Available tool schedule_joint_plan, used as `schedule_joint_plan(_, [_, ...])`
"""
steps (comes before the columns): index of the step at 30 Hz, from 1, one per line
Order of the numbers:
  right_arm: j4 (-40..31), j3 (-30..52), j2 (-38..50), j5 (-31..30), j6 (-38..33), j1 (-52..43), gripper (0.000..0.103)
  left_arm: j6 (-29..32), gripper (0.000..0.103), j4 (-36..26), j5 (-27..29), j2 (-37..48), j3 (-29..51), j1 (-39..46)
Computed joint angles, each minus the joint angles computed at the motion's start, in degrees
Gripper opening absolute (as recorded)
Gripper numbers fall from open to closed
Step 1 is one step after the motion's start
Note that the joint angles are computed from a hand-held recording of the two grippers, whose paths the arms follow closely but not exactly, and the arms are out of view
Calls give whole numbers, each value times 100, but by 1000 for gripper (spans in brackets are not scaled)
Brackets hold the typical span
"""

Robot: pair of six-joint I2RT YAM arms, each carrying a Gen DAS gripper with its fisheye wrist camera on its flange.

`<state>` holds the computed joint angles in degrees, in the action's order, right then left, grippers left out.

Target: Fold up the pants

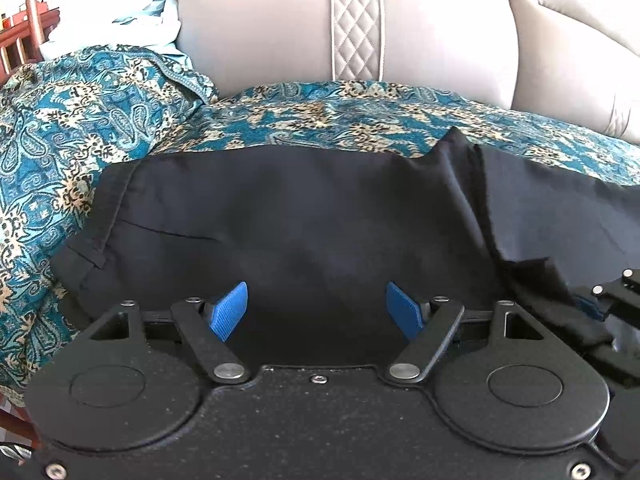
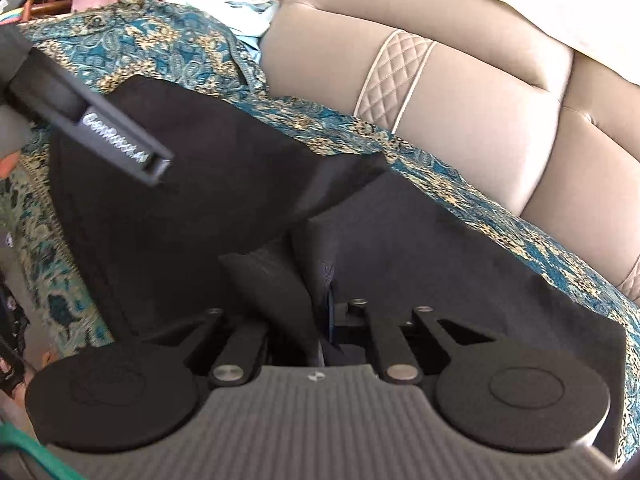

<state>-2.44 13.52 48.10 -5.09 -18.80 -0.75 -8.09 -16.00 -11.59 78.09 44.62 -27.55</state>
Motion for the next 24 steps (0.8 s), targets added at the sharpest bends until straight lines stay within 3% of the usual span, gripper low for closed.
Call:
schedule_joint_plan(1, [-35, -31, -76, -17, -5, 15, 25, 5, 76, -4, -7, -9, 4, -39])
schedule_joint_plan(2, [-61, -71, -171, -18, 9, 25, 43, 9, 76, 2, -13, -18, 3, -79])
schedule_joint_plan(3, [-121, -89, -251, -147, -1, -41, 52, 8, 76, 4, -18, -27, 7, -115])
schedule_joint_plan(5, [-343, -38, -300, -771, -60, -362, 62, -17, 76, -1, -17, -37, 33, -185])
schedule_joint_plan(9, [-951, 114, -446, -1864, -367, -934, 73, -66, 76, -12, -5, -85, 75, -291])
schedule_joint_plan(14, [-1690, 264, -787, -2859, -972, -1762, 81, -168, 76, 15, -28, -154, 113, -517])
schedule_joint_plan(19, [-2219, 454, -909, -3723, -1717, -3190, 85, -296, 72, 288, -234, -194, 20, -929])
schedule_joint_plan(24, [-1652, 553, -494, -3600, -1441, -4258, 85, -492, 71, 763, -834, -158, -207, -1710])
